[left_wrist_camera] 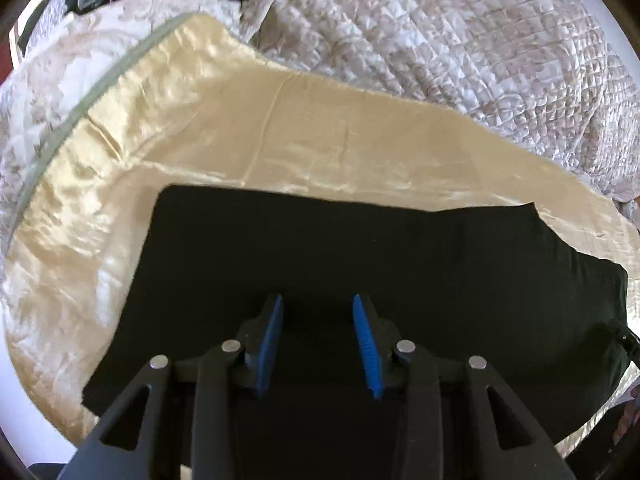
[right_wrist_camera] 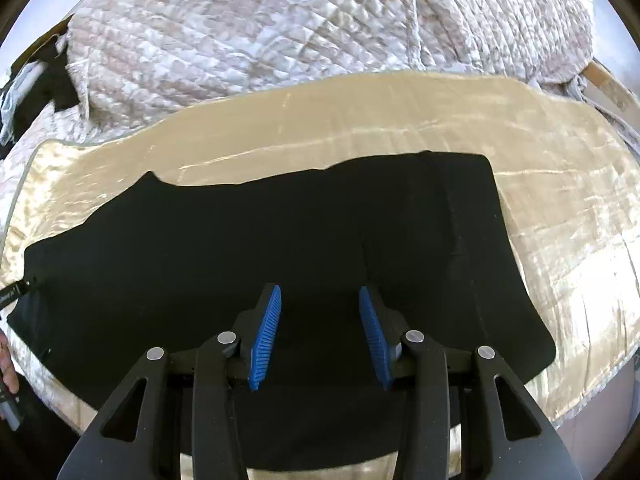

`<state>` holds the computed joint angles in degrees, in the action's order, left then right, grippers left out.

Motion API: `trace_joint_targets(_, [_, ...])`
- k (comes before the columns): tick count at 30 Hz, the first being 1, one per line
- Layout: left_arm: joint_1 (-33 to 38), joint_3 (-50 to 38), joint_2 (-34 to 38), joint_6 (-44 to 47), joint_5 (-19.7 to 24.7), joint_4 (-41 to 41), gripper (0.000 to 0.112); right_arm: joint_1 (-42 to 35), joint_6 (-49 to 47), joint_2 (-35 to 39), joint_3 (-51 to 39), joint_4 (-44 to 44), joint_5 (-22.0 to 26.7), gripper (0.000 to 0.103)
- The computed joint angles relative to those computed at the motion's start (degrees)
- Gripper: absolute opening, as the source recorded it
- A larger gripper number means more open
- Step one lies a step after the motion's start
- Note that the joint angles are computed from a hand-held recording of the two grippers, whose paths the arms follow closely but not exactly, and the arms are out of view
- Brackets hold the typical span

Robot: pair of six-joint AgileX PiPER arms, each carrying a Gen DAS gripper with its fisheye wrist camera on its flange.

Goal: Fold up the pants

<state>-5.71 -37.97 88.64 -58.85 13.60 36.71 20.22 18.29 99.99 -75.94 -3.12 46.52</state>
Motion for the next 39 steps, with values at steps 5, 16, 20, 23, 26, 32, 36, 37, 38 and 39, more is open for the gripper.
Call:
trace_joint_targets(5, [-1.1,-1.2,-0.8,-9.1,1.6,11.0,0.039,-0.1,-0.6,1.0,-3.1,-1.0,-0.6,0.048])
trace_joint_targets(16, [2.9,-5.3,5.6,-14.0,-0.2,16.2,0.045,-2.1,1.3,6.5,-7.4,-3.2,-1.2,0.048])
trace_joint_targets(20, [2.5,-3.7,3.3,-11.8,0.0,13.5,0.045,-1.9,0.5,4.5,-6.3,-1.6,-0.6,0.048])
trace_joint_targets(23, [0.9,-1.7,0.6,-12.8,1.4,14.2,0.045,-1.2,-0.2,1.8,-4.1,0.0,-0.6,0.048])
trace_joint_targets(26, [-1.9,0.9,-2.5,-15.3,3.2,15.7,0.045,0.4,-0.8,-0.6,-2.0,1.0,-0.3,0.048])
trace_joint_targets(32, [-6.0,5.5,-8.1,-16.9,5.1,15.6,0.045,3.9,-1.4,-4.0,1.2,3.0,-0.1,0.048])
trace_joint_targets(36, [-8.0,7.7,-11.0,-17.4,6.4,14.9,0.045,5.3,-1.6,-5.4,2.3,4.0,-0.2,0.048])
trace_joint_targets(37, [-8.3,8.1,-11.6,-17.7,6.9,14.9,0.045,5.7,-1.7,-5.8,2.7,4.3,-0.2,0.048])
trace_joint_targets(38, [-8.4,8.5,-12.1,-17.7,7.0,14.9,0.045,6.0,-1.7,-6.1,3.0,4.3,-0.2,0.048])
trace_joint_targets(39, [-8.6,8.8,-12.6,-17.7,7.2,14.8,0.045,6.3,-1.8,-6.4,3.2,4.5,-0.2,0.048])
